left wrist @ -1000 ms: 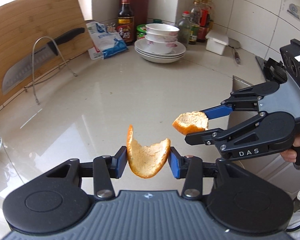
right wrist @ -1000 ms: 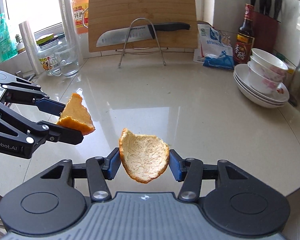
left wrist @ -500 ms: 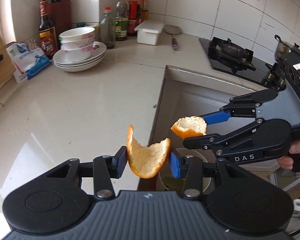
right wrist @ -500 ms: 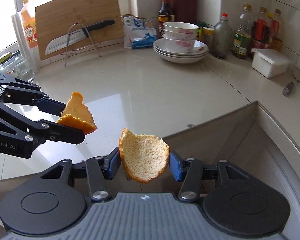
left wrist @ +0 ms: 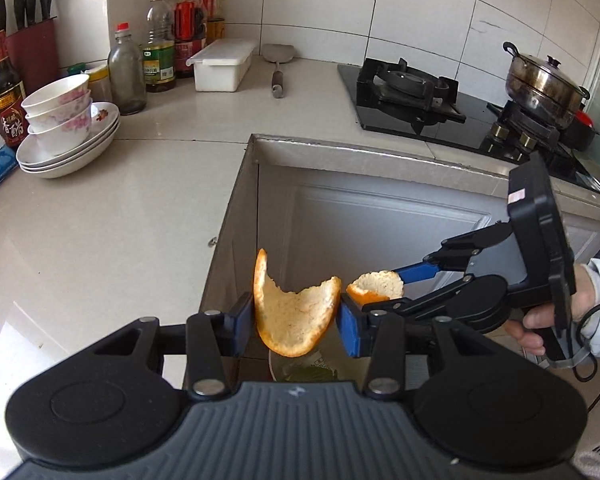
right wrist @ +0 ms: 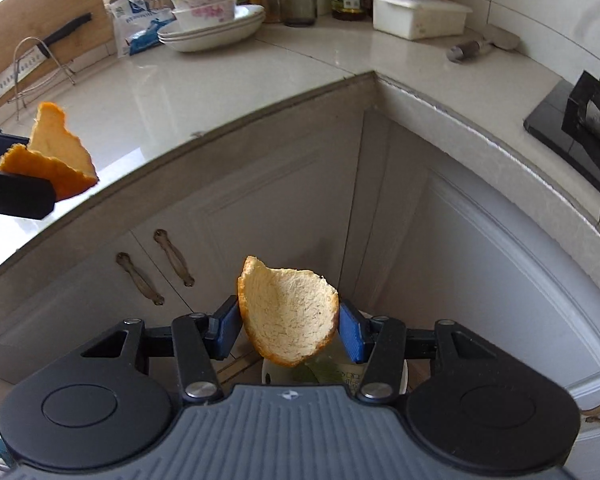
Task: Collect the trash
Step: 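Carry both orange peel halves with both tools down toward the bucket, then open the right tool over the bucket while the left tool releases its peel into it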
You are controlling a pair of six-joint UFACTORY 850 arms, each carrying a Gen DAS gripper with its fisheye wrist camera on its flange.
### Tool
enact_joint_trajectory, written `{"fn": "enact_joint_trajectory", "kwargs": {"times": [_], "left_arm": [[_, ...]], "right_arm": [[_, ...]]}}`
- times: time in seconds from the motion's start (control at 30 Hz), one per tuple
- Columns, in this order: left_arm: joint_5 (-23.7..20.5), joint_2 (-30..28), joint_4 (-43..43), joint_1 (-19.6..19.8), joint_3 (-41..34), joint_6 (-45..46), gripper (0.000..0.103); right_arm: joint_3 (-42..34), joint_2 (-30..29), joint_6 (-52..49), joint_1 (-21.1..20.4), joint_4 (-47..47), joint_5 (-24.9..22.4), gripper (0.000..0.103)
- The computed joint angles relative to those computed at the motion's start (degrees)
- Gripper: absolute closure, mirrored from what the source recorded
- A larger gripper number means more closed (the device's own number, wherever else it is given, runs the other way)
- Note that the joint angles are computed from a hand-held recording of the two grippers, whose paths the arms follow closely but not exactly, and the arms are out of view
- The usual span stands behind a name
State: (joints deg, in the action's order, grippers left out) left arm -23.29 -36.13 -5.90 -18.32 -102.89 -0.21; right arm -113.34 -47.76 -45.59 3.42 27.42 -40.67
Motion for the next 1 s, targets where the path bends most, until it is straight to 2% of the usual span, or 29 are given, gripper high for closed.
{"fn": "enact_joint_trajectory", "kwargs": {"times": [0.13, 0.2, 0.27, 0.4, 0.53, 0.63, 0.87, 1.0], "left_arm": [[-0.6, -2.7, 0.1, -0.5, -3.2, 0.2, 0.060], [-0.9, -4.0, -0.3, -0.7, -4.6, 0.8, 0.060], [-1.4, -5.4, -0.6, -0.9, -6.2, 1.0, 0.060], [-3.0, -8.7, -2.0, -1.3, -10.0, 1.8, 0.060], [-5.0, -12.5, -2.8, -1.8, -14.5, 2.7, 0.060], [-6.8, -15.6, -4.0, -2.2, -18.2, 3.6, 0.060], [-12.7, -25.4, -4.2, -3.1, -30.5, 1.5, 0.060], [-17.6, -33.2, -1.0, -4.0, -42.3, -1.4, 0.057]], "right_arm": [[-2.0, -3.3, 2.6, -0.3, -2.0, 0.1, 0.044], [-1.7, -4.3, 2.0, -0.4, -1.8, 1.5, 0.032], [-0.8, -4.7, 2.0, -0.5, -1.3, 3.5, 0.014], [1.3, -4.1, 2.6, -0.8, -0.2, 5.2, 0.013], [5.1, -2.0, 2.5, -1.5, 1.5, 7.6, 0.003], [8.4, 0.2, 4.0, -1.7, -0.5, 9.7, 0.002], [16.4, 5.5, 10.6, -2.7, -6.6, 14.7, 0.002], [19.0, 7.4, 14.2, -3.4, -8.9, 16.3, 0.002]]}}
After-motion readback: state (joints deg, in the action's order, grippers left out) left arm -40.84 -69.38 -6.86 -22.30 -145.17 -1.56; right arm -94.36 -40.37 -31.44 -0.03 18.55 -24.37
